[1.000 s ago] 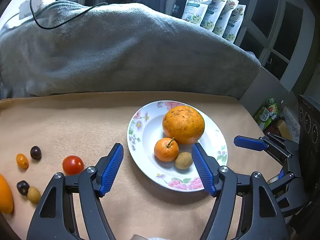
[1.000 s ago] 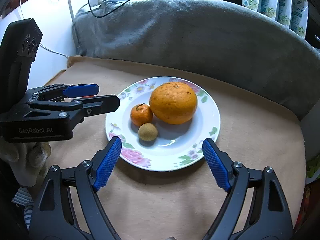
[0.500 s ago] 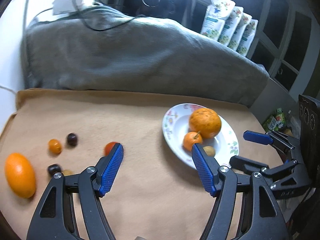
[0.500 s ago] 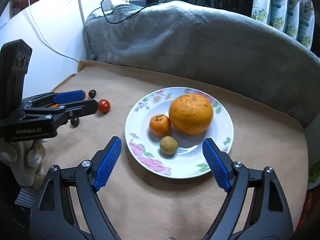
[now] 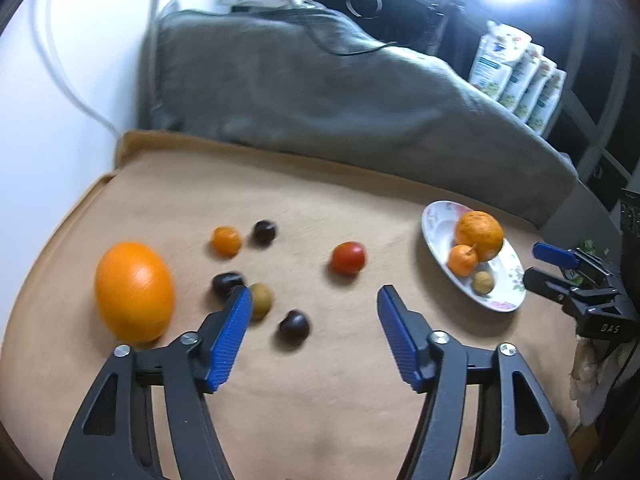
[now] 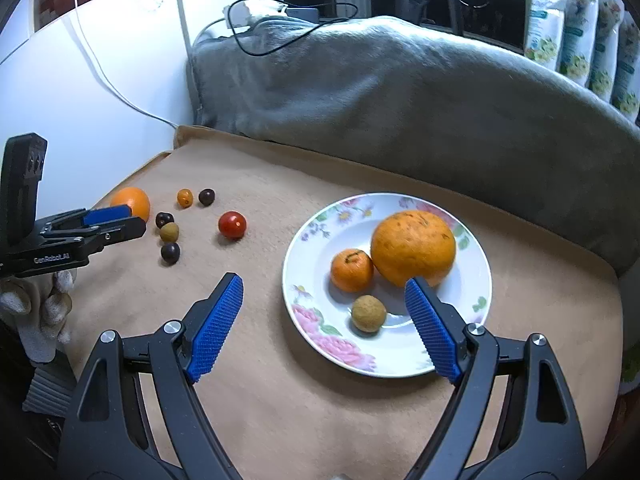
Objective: Organize fruits
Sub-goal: 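Withdraw both tools from the plate toward the remaining fruits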
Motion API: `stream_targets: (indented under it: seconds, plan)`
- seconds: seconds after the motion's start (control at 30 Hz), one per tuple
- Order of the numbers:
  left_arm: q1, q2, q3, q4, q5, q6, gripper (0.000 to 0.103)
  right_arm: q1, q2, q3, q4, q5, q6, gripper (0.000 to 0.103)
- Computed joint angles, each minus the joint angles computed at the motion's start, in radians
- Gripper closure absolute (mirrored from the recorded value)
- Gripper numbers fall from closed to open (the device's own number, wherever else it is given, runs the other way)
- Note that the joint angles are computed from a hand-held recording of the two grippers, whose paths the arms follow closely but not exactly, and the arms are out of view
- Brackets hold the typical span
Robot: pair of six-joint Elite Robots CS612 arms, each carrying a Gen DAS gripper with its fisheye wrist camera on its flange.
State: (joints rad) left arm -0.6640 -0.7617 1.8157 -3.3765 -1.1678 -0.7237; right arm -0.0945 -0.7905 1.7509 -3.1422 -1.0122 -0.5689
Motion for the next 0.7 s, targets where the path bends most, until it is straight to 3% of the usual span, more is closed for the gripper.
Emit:
stream_targets:
  seconds: [0.3, 0.5, 0.7]
  plan:
    - [0.023, 0.013, 0.015, -0.007, -0.07, -0.106, 0.057, 0.028, 0.005, -0.013, 0.009, 0.01, -0.04, 0.017]
    - [0.041, 0.026, 0.006, -0.014, -0.111, -0.174, 0.06, 0.052, 0.015, -0.034, 0.038, 0.013, -0.07, 0.017]
    - [0.05, 0.034, -0.005, 0.0, -0.119, -0.187, 0.06, 0.072, 0.024, -0.054, 0.066, 0.015, -0.085, 0.021]
